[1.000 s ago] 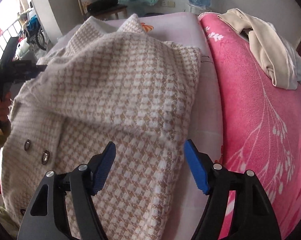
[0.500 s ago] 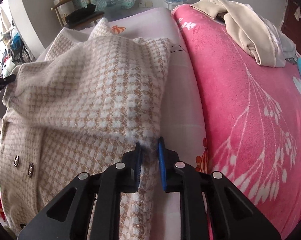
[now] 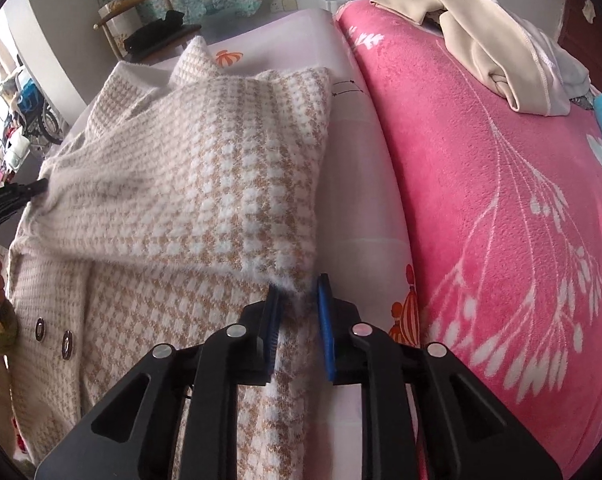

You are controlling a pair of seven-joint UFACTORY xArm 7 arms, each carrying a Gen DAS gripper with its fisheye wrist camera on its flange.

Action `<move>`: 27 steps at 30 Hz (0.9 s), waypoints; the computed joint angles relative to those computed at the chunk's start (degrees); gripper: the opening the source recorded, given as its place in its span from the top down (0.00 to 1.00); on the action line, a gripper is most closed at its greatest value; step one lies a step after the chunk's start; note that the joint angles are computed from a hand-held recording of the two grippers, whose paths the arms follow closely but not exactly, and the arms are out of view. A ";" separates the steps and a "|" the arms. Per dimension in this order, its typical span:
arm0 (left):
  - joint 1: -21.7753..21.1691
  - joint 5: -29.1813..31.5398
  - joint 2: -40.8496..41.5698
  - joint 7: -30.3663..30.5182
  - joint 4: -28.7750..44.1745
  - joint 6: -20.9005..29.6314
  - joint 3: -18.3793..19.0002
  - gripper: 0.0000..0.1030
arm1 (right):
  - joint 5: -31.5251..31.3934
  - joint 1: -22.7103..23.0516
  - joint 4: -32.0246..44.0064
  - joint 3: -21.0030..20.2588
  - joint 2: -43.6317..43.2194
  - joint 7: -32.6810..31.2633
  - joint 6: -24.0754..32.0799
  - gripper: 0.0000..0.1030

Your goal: Fold large clothes

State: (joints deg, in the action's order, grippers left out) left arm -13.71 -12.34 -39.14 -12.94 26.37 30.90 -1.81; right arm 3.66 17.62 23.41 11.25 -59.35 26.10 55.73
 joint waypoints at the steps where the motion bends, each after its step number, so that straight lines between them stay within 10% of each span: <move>1: -0.31 -0.42 -0.52 0.27 -0.80 -1.15 0.32 0.88 | 0.23 0.90 0.44 -1.03 -0.61 -1.39 0.97 0.50; 12: -0.26 -0.03 -1.07 -0.73 -1.61 -2.07 -0.20 0.87 | 5.45 -2.75 8.47 -7.15 15.15 -7.32 -14.63 0.37; 19: 0.04 1.57 -1.86 -1.43 -2.38 -2.50 -0.99 0.87 | 0.77 -8.66 14.37 -5.70 30.65 -3.57 -20.30 0.68; 21: 0.14 2.23 -1.95 -1.39 -2.53 -2.83 -1.29 0.87 | 4.74 -6.05 13.69 -8.34 29.95 -6.65 -22.14 0.90; 27: -1.36 1.65 -3.37 -0.18 -2.81 -4.28 0.14 0.88 | 4.62 -7.65 8.95 -6.62 24.49 -3.55 -27.42 0.93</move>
State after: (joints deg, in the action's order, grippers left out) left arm -15.07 -10.69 -42.52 -13.11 23.56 26.61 -1.67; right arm 8.28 9.97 32.36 4.62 -34.85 22.56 28.31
